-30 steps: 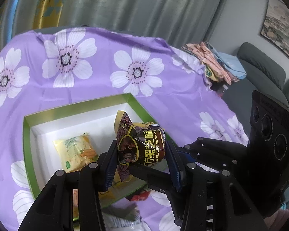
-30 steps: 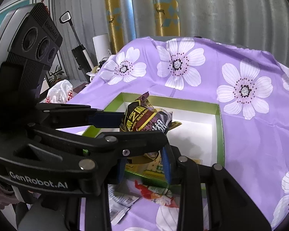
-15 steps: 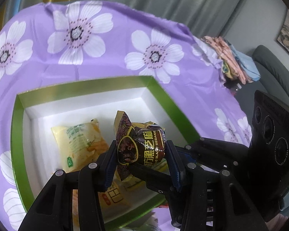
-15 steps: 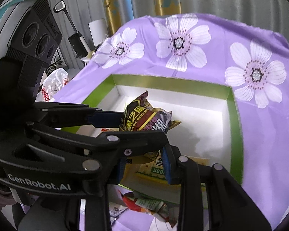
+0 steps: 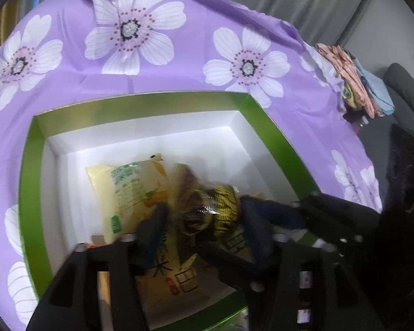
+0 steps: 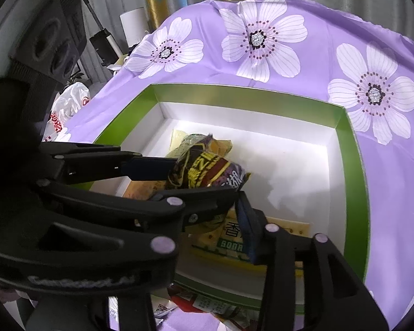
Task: Organize snacks
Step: 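Open the right gripper and withdraw it from the box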
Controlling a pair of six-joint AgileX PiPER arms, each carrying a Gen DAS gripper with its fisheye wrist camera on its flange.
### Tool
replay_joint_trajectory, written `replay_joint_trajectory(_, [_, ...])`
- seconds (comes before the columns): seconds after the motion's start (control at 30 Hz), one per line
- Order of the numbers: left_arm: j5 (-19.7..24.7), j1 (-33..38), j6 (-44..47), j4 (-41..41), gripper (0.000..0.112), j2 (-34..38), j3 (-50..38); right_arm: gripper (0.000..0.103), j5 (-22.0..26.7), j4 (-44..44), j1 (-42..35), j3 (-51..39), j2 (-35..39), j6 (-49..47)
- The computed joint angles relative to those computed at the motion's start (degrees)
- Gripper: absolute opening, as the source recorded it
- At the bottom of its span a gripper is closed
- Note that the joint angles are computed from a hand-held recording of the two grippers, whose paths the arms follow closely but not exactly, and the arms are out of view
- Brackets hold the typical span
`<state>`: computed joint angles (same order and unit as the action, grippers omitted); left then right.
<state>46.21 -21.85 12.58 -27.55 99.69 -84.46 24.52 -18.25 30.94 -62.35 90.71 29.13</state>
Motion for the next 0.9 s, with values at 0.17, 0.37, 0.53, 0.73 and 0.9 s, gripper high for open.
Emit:
replay_joint_trajectory(0.17, [-1.12,0.75,-1.47,1.44,0.078,-2.97,1.76,0.058,1.75,-8.53,1.98,1.80,-3.33,8.26])
replay_joint_trajectory(0.37, [-2.07,0.00,-4.33,6.42,0.088,-8.89,5.26,0.075,4.22,-20.38,6.64,5.95,-9.98,20.88])
replay_joint_trajectory(0.53, [-1.90,-0.86,-7.15,9.48,0.100,-13.91,8.20,0.083,9.80,-27.37,12.13,8.53,-14.60,29.36])
replay_joint_trajectory(0.73, [-1.56,-2.43,-10.48,13.98,0.100,-20.96,11.98,0.086,18.34,-34.05,19.66,11.06,-19.23,39.27])
replay_joint_trajectory(0.9, [-1.35,-4.64,-16.99,20.98,0.101,-27.15,16.41,0.087,24.98,-36.41,26.34,13.15,-23.83,46.08])
